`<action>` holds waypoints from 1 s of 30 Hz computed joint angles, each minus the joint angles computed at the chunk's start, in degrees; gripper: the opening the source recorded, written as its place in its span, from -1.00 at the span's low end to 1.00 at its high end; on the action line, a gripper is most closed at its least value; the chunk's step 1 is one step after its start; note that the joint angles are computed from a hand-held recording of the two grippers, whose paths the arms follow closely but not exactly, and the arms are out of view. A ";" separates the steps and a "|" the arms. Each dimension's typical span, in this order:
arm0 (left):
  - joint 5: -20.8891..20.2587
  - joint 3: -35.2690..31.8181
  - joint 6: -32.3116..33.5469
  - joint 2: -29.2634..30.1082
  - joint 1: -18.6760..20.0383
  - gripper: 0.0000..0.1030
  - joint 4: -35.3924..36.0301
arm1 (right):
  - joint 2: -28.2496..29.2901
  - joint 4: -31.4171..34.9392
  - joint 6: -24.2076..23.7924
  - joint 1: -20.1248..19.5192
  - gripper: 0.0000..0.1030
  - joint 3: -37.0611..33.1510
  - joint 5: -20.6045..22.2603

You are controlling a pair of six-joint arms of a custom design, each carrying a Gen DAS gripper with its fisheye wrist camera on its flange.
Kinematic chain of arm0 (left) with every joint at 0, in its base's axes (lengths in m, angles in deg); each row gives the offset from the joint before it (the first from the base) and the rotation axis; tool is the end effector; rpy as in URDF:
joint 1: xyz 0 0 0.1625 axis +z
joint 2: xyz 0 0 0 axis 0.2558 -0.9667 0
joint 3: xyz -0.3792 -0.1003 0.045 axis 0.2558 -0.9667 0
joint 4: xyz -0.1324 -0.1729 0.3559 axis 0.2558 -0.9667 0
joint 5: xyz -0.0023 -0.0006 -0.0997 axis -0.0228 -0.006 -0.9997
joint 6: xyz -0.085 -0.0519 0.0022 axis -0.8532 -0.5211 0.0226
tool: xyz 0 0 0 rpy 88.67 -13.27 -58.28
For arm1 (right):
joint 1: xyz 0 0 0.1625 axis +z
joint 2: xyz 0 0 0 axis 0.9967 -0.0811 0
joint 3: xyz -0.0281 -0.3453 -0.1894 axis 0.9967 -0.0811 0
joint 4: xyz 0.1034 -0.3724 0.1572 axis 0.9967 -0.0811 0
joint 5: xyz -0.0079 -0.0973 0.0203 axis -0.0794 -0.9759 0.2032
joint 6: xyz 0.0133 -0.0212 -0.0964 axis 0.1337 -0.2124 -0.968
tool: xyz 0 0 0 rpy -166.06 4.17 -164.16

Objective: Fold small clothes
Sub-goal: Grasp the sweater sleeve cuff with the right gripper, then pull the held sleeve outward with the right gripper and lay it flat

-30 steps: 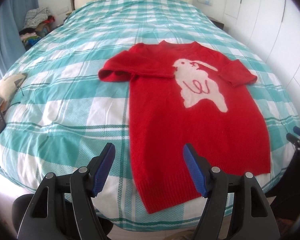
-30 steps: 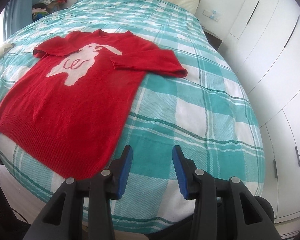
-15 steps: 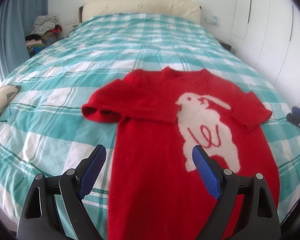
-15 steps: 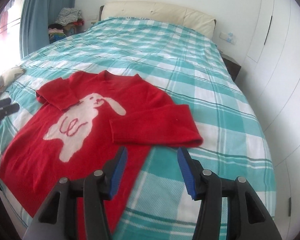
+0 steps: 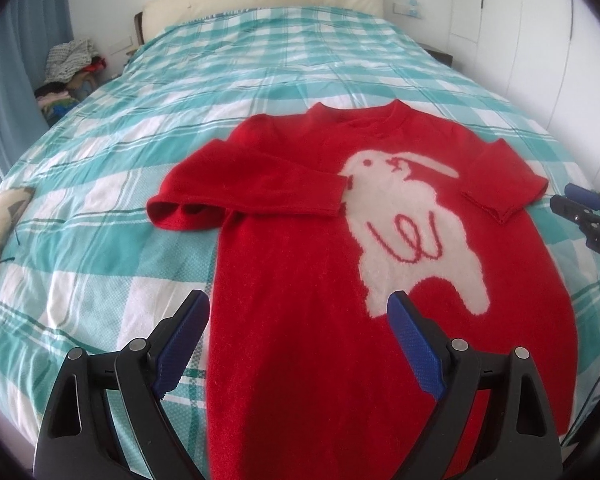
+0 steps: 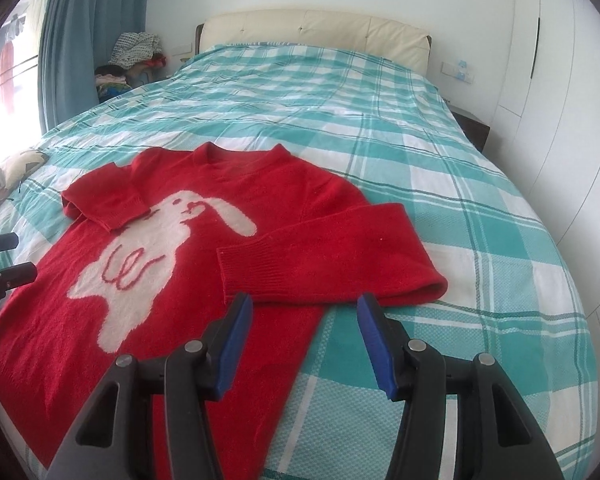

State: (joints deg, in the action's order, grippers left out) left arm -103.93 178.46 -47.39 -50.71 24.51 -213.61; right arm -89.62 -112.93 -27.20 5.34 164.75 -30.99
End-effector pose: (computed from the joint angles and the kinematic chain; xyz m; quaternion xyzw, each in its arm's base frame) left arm -0.2376 -0.4779 0.0852 0.1398 0.8568 -0.3175 0.3816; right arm 0.1023 -0.5703 0.2135 0.2807 -0.8494 0.3107 0.3214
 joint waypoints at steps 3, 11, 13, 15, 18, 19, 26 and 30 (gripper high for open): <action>0.91 0.10 -1.92 -0.73 0.40 0.80 0.98 | 1.82 -2.32 -3.57 0.63 0.06 -2.16 -0.35; 0.04 -0.46 -5.72 -1.18 2.16 0.80 2.33 | 8.09 12.83 -11.09 2.73 0.23 -9.52 0.50; 0.54 -0.58 -5.82 -0.83 2.15 0.80 2.97 | 11.66 12.43 -11.22 2.69 0.23 -11.85 -3.22; 0.69 -0.84 -5.73 -0.50 2.21 0.80 3.70 | 13.81 14.52 -9.75 1.87 0.22 -14.32 -5.76; 0.20 -1.24 -5.88 -0.40 2.45 0.80 4.63 | 11.29 20.94 -0.87 0.08 -0.78 -15.82 -2.65; 0.01 -1.39 -5.78 -0.39 2.53 0.80 4.65 | 9.51 22.22 1.62 -0.45 -0.82 -15.62 -0.70; -0.04 -0.68 -5.37 -1.25 1.97 0.80 3.47 | -1.08 15.68 14.30 -5.79 -0.85 -16.57 1.46; -0.17 -0.52 -6.21 -1.56 2.09 0.80 3.99 | -6.61 15.81 25.48 -11.50 -0.85 -17.51 1.59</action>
State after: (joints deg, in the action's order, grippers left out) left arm -104.10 177.94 -53.60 -52.27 26.60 -209.62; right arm -96.23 -97.12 -1.72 -6.15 147.24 -29.40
